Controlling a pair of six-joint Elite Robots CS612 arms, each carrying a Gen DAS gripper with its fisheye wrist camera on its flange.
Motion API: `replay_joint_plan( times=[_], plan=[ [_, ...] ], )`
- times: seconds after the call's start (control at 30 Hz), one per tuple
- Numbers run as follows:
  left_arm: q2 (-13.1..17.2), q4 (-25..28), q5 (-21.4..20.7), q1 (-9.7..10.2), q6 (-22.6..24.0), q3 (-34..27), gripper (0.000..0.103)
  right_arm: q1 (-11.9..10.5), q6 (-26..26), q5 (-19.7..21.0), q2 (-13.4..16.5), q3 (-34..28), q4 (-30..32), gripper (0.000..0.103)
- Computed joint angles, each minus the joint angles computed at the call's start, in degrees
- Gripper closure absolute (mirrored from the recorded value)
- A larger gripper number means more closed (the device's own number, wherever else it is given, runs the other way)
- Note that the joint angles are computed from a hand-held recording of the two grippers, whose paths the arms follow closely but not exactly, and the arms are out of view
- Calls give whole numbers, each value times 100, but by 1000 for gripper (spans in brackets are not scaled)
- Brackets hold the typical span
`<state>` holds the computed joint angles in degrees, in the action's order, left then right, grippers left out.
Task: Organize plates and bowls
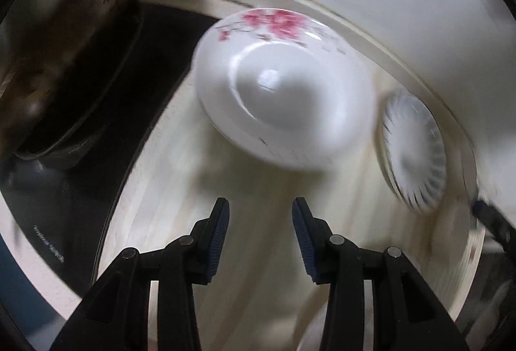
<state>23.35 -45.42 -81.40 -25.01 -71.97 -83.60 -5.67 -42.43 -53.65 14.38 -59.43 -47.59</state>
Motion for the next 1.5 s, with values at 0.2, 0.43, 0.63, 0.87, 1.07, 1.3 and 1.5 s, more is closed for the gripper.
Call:
replay_joint_plan(
  times=[0.2, 0.43, 0.63, 0.87, 1.07, 1.3, 1.5],
  plan=[
    [137, -120, 9, 217, -489, 74, 65, 660, 131, -367, -716, 2190, -1667, 62],
    [68, -219, -8, 333, -438, 493, 64, 994, 11, -842, -1595, 4469, -3081, 71],
    [126, -321, 231, 361, -550, 440, 67, 1067, -195, -1019, -1715, 4949, -3442, 83],
    [114, -170, 504, 249, -620, 276, 69, 932, -235, -608, -1616, 4716, -3148, 89],
    [58, -423, 502, 204, -481, 261, 68, 756, -119, -381, -1417, 4083, -2739, 91],
    [-105, -560, 626, 38, -91, 333, 69, 487, -40, -130, -876, 2522, -1918, 91],
    [-168, -496, 634, -254, 200, 123, 69, 173, 1, 87, -468, 1247, -1220, 91]
  ],
)
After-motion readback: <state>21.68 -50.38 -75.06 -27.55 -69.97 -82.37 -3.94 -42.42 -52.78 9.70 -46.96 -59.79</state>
